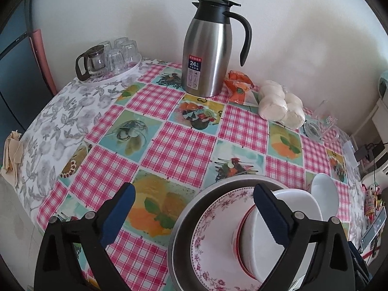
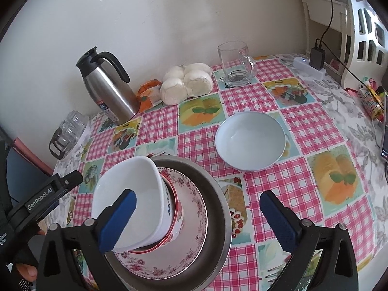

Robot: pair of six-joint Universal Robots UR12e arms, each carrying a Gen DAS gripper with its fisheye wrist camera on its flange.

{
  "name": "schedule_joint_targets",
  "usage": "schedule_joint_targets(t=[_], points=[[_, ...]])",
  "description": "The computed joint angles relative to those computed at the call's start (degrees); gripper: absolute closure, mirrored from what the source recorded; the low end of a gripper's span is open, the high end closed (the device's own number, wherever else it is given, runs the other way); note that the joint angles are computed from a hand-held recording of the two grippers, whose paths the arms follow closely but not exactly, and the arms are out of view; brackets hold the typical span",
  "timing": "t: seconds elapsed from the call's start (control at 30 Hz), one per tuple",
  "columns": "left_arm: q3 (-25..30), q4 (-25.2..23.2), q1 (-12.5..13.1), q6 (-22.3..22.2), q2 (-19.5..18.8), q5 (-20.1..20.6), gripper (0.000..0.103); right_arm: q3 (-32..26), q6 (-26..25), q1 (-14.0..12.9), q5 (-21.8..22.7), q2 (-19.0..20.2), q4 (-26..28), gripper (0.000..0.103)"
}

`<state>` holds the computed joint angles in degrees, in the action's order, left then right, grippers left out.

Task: Organize plates and bowls
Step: 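Move both grippers to the rim of the light blue bowl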

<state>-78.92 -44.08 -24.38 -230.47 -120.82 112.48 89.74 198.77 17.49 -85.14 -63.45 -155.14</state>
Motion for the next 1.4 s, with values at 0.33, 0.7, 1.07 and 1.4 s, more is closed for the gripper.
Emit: schedule_joint_targets(t=[0.33, 0.7, 1.07, 1.4], points=[[-0.3, 4.9, -0.7, 1.5, -0.2, 1.5, 0.005, 0.7, 1.2, -0.9, -1.5, -0.5, -1.1, 0.0], [0.5, 9.8, -2.0, 3.0, -1.0, 3.5, 0.005, 2.5, 5.7, -3.5, -4.2, -1.5, -0.7, 0.0], [4.2, 15.5, -4.0, 11.4, -3.7, 1.0, 0.005, 4.5, 8.5, -6.3, -5.2, -2.5, 0.1, 0.0], [12.6, 10.3, -5.4, 18.3, -8.1, -1.9, 0.005, 4.7, 9.6, -7.5, -7.4, -2.5, 0.7, 0.0]])
